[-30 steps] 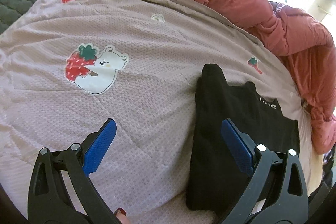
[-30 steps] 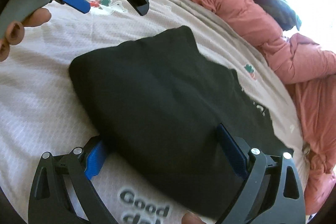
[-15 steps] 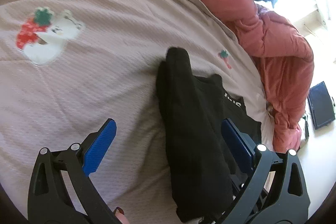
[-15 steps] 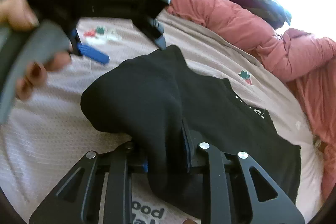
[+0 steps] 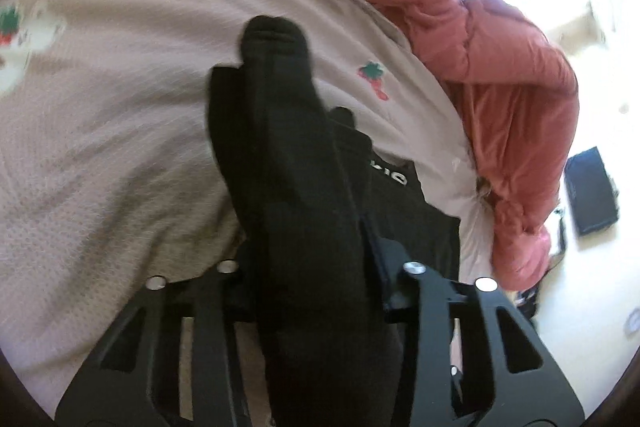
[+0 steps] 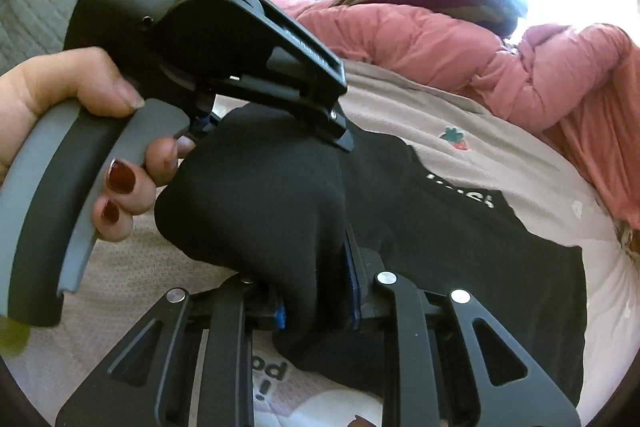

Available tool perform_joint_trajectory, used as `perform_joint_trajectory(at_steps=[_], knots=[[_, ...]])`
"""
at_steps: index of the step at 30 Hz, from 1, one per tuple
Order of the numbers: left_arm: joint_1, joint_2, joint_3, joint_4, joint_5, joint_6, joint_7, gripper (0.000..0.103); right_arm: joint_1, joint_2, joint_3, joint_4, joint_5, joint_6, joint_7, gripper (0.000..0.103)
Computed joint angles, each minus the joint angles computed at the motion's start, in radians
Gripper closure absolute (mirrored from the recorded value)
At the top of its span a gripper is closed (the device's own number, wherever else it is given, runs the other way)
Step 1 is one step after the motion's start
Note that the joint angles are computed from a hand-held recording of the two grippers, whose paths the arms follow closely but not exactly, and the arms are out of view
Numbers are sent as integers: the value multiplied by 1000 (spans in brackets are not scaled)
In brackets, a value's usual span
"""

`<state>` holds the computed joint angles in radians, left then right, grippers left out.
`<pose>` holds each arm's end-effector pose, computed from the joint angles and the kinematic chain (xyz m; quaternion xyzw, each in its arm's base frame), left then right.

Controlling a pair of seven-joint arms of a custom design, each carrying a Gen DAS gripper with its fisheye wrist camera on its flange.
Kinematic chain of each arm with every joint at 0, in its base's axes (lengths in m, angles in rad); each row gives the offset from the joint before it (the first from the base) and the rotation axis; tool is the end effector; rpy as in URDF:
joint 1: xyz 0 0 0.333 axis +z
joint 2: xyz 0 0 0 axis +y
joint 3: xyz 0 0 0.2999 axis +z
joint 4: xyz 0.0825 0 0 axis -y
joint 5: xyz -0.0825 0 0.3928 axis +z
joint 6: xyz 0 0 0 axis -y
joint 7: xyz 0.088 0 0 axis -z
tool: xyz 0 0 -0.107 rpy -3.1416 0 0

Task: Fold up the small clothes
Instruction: 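Lift the shirt side with the right tool and fold it over the body, then lay the folded side down and open the right tool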

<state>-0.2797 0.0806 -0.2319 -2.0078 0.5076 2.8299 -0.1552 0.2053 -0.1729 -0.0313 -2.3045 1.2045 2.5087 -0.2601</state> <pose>0.5320 -0.3235 0.4793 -0.8551 0.3482 -0.3831 0.0264 0.5182 0.0835 0.4322 -0.8726 0.2030 -0.1711 0.4100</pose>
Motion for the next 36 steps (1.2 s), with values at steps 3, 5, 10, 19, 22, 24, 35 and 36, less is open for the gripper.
perform_joint_trajectory(at_steps=[3, 5, 10, 19, 22, 24, 35, 36], knots=[[-24, 32, -10, 95, 30, -104, 23, 78, -25, 3, -25, 25, -10, -63, 68, 83], [-43, 62, -14, 170, 46, -176, 40, 78, -40, 3, -37, 35, -1, -91, 87, 83], [-88, 149, -18, 335, 64, -272, 90, 78, -89, 15, -67, 66, 27, -167, 151, 83], [-195, 408, 7, 710, 45, -438, 193, 77, -192, 119, -93, 178, -11, -317, 311, 85], [-232, 510, 17, 864, 17, -514, 252, 77, -228, 160, -95, 216, -24, -364, 362, 85], [-259, 584, 28, 978, -4, -561, 291, 77, -250, 187, -92, 241, -31, -383, 387, 86], [-297, 612, 76, 963, -49, -362, 306, 27, -348, 340, -86, 375, -114, -461, 620, 86], [-300, 585, 83, 928, -32, -354, 292, 27, -367, 362, -87, 400, -116, -503, 653, 86]])
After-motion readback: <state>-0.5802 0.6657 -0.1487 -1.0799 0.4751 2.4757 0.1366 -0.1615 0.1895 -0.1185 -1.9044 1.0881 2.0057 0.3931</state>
